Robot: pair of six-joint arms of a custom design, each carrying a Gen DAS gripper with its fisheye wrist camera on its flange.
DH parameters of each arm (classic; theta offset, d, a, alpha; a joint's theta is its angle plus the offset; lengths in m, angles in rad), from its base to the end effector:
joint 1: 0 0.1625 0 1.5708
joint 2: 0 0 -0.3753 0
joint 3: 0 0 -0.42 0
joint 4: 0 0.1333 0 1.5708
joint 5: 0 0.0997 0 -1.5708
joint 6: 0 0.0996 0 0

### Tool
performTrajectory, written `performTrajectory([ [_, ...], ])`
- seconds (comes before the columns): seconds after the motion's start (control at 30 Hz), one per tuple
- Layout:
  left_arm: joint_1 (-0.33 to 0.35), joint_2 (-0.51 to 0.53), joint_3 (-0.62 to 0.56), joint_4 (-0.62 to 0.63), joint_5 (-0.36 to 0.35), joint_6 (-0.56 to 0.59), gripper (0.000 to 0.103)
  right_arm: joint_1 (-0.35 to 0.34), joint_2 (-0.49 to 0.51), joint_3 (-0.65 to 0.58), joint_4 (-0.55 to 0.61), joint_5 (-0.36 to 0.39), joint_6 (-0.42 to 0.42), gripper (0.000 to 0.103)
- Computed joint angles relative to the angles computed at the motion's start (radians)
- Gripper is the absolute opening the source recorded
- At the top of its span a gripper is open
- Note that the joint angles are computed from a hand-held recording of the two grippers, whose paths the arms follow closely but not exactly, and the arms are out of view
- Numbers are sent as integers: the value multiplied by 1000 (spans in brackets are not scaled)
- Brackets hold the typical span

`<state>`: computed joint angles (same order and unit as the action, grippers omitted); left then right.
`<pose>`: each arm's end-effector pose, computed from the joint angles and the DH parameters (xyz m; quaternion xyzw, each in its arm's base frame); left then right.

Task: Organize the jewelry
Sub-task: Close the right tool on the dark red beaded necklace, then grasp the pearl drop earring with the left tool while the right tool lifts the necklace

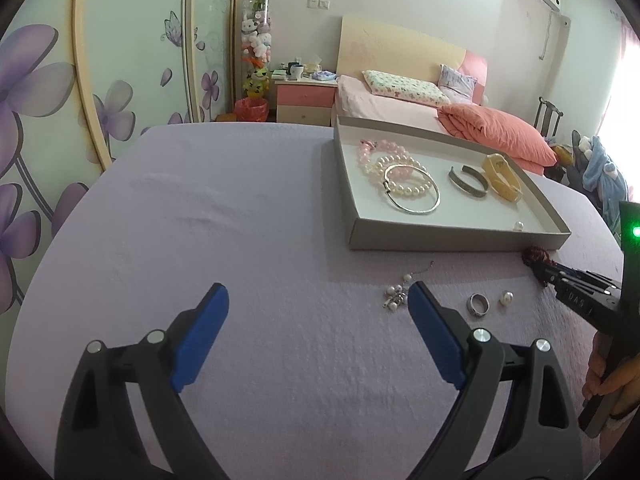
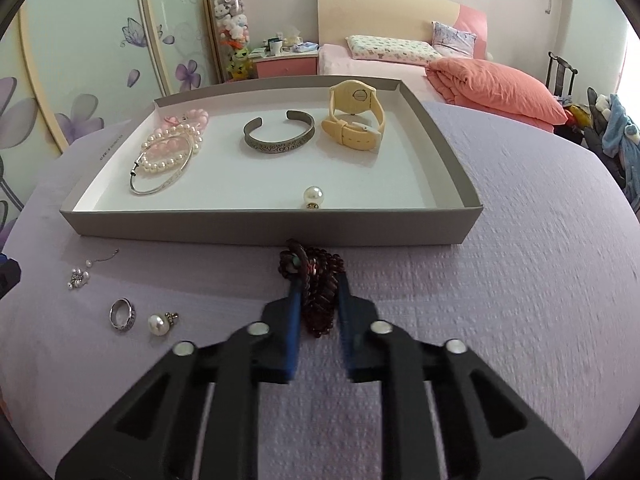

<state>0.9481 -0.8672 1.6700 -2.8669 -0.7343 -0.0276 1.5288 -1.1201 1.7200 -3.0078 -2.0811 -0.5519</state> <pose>-0.2131 -0.6521 0.1350 0.1650 0.8763 -0.3372 0.3020 0.0576 -0.6444 0.2791 0.1237 -0.8814 0.3086 0.3356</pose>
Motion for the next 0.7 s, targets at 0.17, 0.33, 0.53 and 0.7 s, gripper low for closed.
performTrajectory([
  [0.17,-3,9,-1,19,0,6,89,-18,-33,21,18,33,1,9],
  [0.33,-6,19,-1,42,-7,21,89,-41,-85,63,-17,66,20,9],
  [0.53,-12,66,-35,81,13,37,89,-60,-142,85,-44,117,31,9],
  [0.7,-7,116,-96,157,8,-8,77,-65,-148,75,-17,153,41,9],
])
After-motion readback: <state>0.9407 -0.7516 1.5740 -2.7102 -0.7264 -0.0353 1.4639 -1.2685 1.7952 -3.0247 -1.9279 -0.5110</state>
